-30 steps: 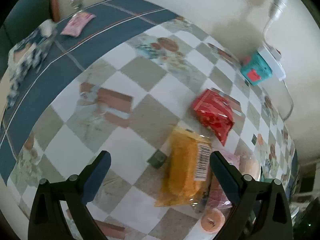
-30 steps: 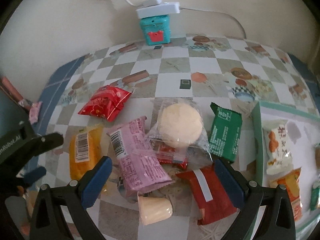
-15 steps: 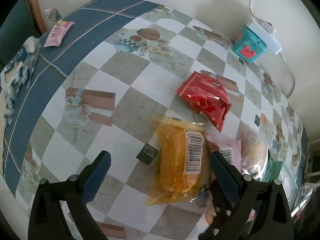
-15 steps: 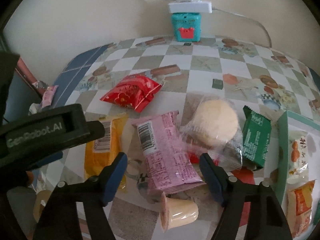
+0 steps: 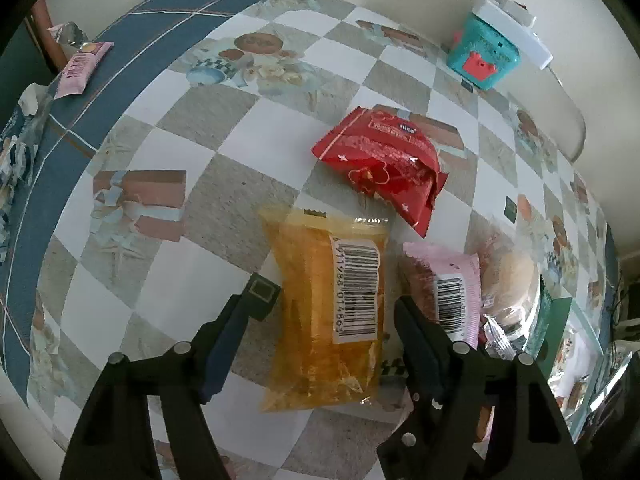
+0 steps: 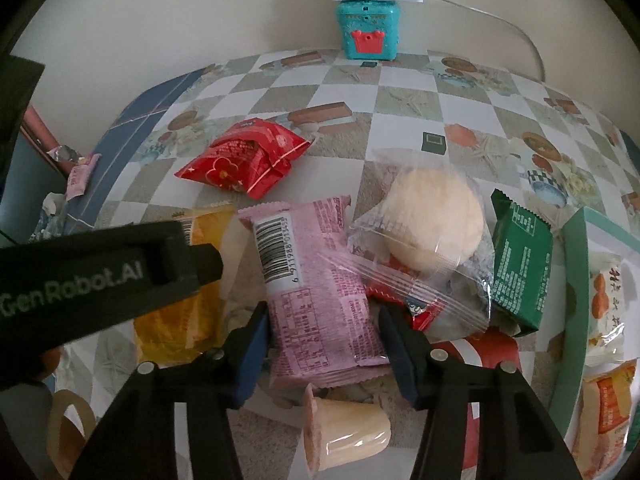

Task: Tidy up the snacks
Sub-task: 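Close left tool on orange barcode packet while right tool closes on pink packet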

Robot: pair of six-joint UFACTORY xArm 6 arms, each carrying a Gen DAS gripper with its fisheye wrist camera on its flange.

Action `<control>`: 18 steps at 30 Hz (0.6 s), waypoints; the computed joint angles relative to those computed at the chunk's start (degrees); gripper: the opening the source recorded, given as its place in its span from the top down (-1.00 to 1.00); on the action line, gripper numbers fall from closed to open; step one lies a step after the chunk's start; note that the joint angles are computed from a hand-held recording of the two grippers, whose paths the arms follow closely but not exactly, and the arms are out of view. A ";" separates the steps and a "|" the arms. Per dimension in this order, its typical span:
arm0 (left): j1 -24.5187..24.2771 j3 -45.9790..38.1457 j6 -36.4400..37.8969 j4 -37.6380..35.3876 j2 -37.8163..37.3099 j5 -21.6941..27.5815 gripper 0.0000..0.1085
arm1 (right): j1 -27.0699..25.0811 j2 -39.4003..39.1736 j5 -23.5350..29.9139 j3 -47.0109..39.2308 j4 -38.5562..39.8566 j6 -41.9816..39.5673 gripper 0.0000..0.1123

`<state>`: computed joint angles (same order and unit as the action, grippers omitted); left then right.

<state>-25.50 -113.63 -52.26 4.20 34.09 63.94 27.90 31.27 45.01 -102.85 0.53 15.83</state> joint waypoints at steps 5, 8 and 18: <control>-0.01 -0.89 -0.04 -1.15 1.10 0.57 0.00 | 0.20 0.19 0.08 -0.12 -0.77 0.44 -0.02; 0.15 1.04 -0.09 -2.05 -0.03 -0.77 0.15 | -0.01 -0.12 -0.26 0.37 0.00 0.63 0.02; 0.53 3.68 -1.08 -2.59 -2.52 -2.36 0.19 | -0.17 -0.32 0.01 0.28 1.56 0.30 0.07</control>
